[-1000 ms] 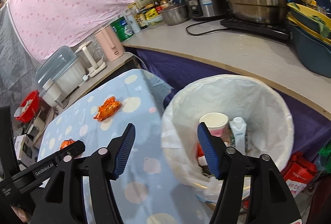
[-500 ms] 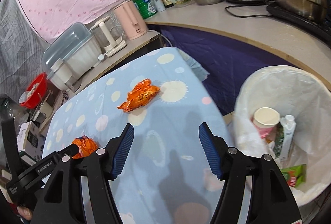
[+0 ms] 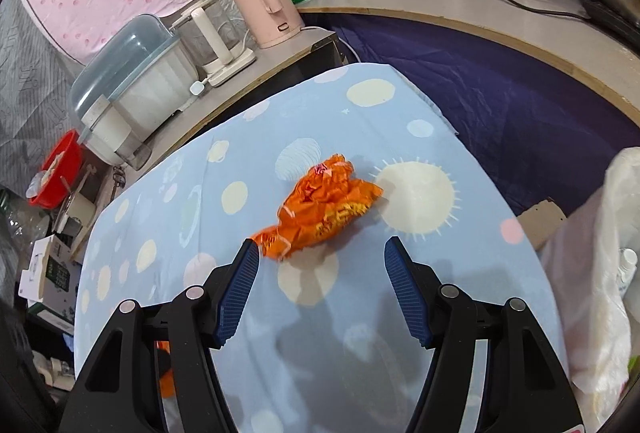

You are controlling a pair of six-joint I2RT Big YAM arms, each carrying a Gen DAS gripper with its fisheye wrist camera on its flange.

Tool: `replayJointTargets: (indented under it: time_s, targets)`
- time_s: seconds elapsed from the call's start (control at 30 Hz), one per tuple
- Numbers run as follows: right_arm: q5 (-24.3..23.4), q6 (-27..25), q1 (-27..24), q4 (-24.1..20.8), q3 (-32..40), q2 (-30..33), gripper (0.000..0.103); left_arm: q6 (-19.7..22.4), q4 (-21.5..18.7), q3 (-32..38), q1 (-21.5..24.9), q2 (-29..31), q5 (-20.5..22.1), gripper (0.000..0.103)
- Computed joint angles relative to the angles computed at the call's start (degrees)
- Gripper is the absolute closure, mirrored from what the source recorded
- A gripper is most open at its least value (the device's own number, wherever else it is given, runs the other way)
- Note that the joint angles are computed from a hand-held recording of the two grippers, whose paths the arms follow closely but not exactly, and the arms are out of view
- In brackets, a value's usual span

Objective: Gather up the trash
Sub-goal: 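Grasp an orange wrapper with the left tool while the right tool grasps the other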

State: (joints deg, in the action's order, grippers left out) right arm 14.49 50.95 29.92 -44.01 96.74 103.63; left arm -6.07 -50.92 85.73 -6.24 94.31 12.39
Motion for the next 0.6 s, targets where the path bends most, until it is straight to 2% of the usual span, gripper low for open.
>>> replayJointTargets:
  time_s: [0.2,0.23,0.27,0.33,0.47,0.6]
  targets:
    - [-1.4,-0.6,-1.1,-0.6,3.6,4.0,0.038,0.6,-0.2,0.4,-0.2,0.7,1.3,0.043]
    - [-1.6,-0.8,-1.1,-0.3,3.5,4.0,0.042,0.7,-0.3,0.5,-0.2,0.8,1.5,0.043]
    - [-2.1,-1.3,-1.2,0.0,3.6,4.3,0.052,0.8,-0.2,0.6,-0.2,0.9,1.5,0.044]
    - [-3.0,-2.0,-1.4,0.3,3.6,4.6,0.063,0.9,-0.3,0.7,-0.2,0.9,1.5,0.045]
    - [-2.2,-2.5,-1.0,1.4,2.3,3.6,0.068,0.8,-0.7,1.0,-0.4,1.0,1.5,0.049]
    - [-0.8,-3.0,-0.2,1.6,0.7,1.7,0.069,0.8,-1.3,1.0,-0.7,0.7,1.6,0.051]
